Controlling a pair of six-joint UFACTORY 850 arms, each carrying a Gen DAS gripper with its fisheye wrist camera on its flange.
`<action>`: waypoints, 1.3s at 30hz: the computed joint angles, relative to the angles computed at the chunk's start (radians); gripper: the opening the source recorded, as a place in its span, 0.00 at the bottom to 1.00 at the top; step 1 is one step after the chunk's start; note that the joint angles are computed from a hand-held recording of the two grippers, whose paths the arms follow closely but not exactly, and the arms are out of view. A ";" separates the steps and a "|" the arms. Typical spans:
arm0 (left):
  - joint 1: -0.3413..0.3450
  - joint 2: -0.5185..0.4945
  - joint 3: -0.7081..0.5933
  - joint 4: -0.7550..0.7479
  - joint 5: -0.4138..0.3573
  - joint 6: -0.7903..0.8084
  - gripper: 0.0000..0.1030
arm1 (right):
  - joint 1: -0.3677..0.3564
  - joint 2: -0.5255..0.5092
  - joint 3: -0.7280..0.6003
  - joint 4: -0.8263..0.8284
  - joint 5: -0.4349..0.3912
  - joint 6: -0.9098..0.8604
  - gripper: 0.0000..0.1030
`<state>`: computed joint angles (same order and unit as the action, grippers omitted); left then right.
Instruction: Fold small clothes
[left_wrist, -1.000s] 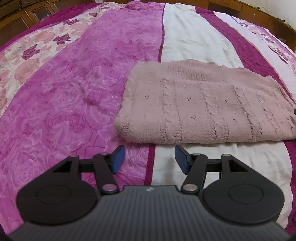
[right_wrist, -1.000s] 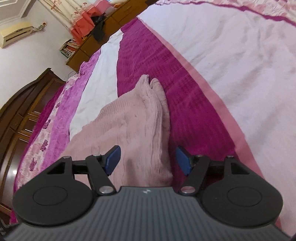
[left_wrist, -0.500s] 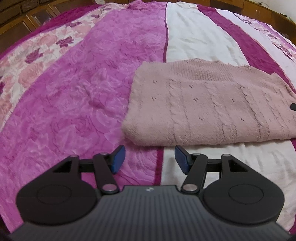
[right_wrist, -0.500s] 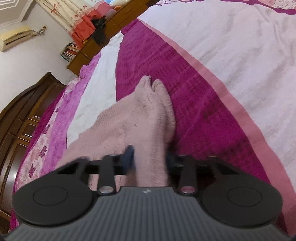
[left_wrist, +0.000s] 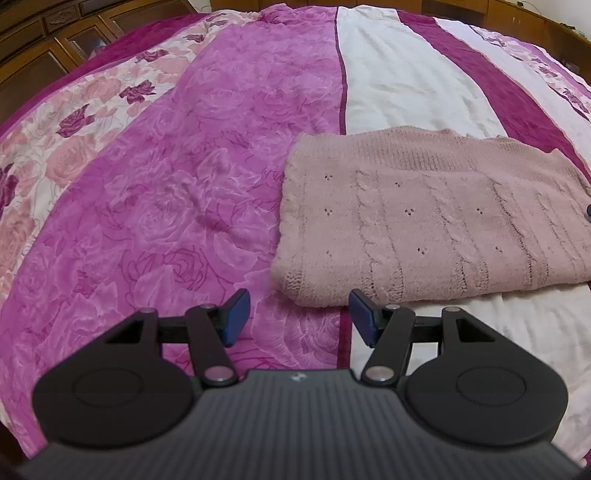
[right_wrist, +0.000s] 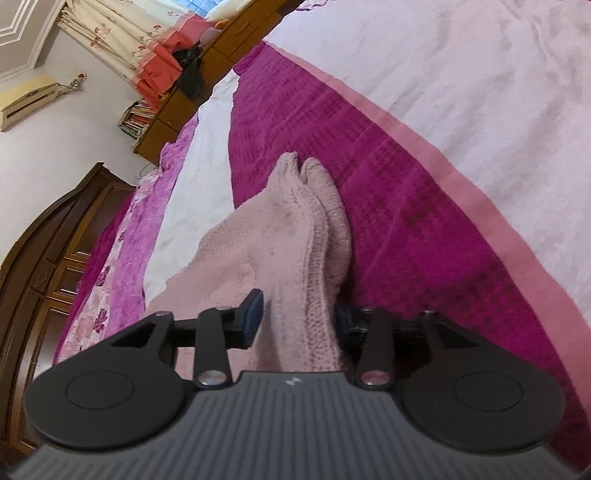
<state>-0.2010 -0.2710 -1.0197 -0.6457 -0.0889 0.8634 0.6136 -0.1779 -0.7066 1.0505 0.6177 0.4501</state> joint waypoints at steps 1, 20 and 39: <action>0.002 0.000 0.000 -0.011 -0.001 0.010 0.59 | 0.000 0.001 -0.003 0.009 -0.005 -0.013 0.49; 0.038 0.003 0.007 -0.282 -0.005 0.272 0.59 | 0.032 0.033 -0.062 0.090 0.021 -0.187 0.29; 0.095 -0.002 -0.076 -0.738 -0.025 0.790 0.59 | 0.110 -0.126 -0.482 0.230 -0.027 -0.707 0.27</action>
